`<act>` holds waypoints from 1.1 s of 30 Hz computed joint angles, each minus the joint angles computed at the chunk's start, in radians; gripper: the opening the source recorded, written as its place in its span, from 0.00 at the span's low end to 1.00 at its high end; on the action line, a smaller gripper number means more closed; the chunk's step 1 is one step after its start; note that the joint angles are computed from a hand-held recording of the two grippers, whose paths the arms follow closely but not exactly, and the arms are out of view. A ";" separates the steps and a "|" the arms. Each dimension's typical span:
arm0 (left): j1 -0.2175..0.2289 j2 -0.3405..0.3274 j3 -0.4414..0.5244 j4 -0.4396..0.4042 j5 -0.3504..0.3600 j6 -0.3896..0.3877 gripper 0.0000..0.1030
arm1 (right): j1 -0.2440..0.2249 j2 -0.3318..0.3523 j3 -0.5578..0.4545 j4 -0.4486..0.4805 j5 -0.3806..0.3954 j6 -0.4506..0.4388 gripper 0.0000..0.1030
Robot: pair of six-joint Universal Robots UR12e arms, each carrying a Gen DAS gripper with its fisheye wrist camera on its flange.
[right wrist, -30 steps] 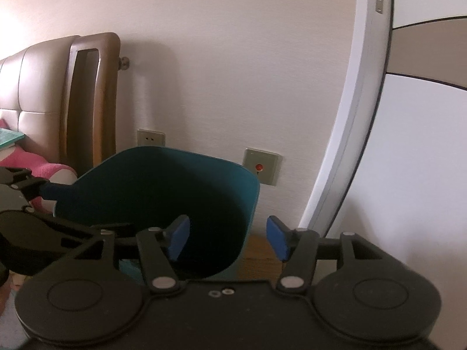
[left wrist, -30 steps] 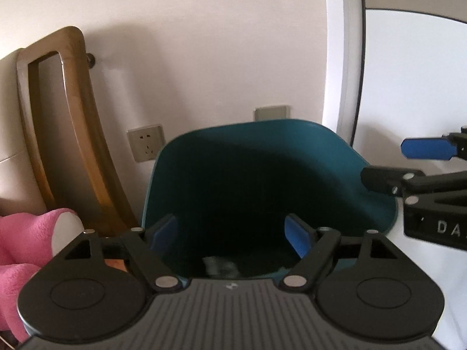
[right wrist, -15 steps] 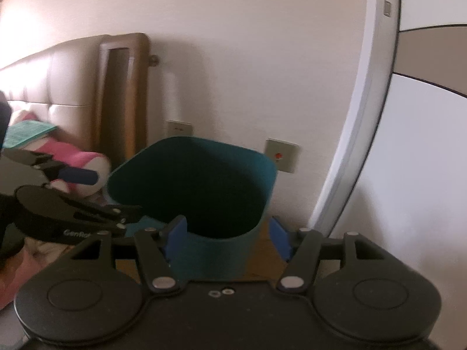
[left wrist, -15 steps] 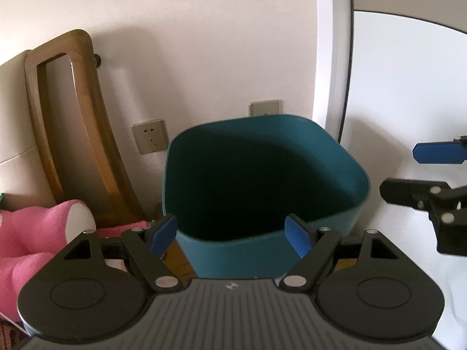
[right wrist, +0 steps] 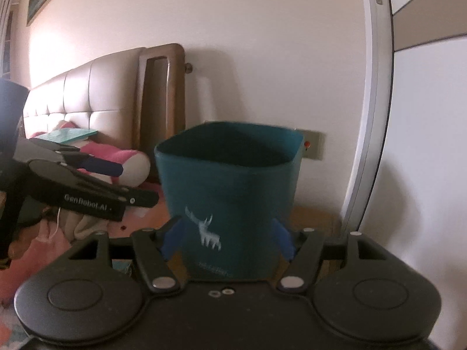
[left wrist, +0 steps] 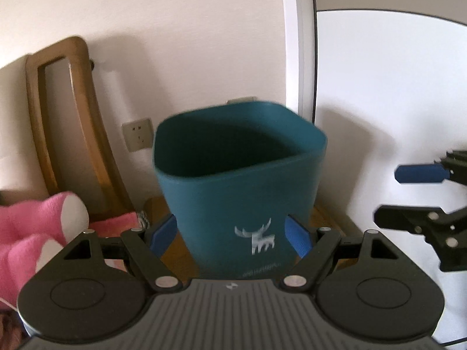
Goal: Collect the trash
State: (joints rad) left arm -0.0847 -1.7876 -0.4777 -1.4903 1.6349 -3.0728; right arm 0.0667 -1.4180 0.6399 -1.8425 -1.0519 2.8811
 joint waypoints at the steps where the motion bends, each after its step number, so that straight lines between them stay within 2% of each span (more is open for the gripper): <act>1: 0.004 0.031 -0.061 0.026 -0.005 0.006 0.79 | -0.002 -0.019 0.039 -0.012 0.009 -0.009 0.65; 4: 0.025 0.104 -0.202 0.058 -0.053 0.023 0.86 | 0.001 -0.069 0.142 -0.034 0.012 -0.039 0.66; 8: 0.030 0.166 -0.339 0.071 -0.045 0.025 0.89 | 0.010 -0.113 0.250 -0.029 -0.008 -0.062 0.66; 12: 0.051 0.232 -0.489 0.125 -0.098 -0.017 0.90 | 0.015 -0.147 0.347 0.011 -0.018 -0.056 0.67; 14: 0.059 0.256 -0.550 0.149 -0.129 -0.033 0.98 | 0.020 -0.162 0.403 0.017 -0.038 -0.051 0.67; 20: 0.069 0.326 -0.744 0.233 -0.165 -0.094 0.98 | 0.030 -0.205 0.557 0.046 -0.081 -0.042 0.67; 26: 0.033 0.362 -0.879 0.218 -0.095 -0.146 0.98 | 0.050 -0.252 0.709 0.030 -0.141 -0.114 0.67; 33: 0.026 0.390 -1.019 0.189 -0.064 -0.227 0.98 | 0.082 -0.267 0.815 0.055 -0.187 -0.115 0.67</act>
State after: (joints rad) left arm -0.0589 -1.3981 -1.4967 -1.3012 1.5714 -3.3002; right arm 0.1489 -1.6851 1.4551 -1.7872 -1.2394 2.7664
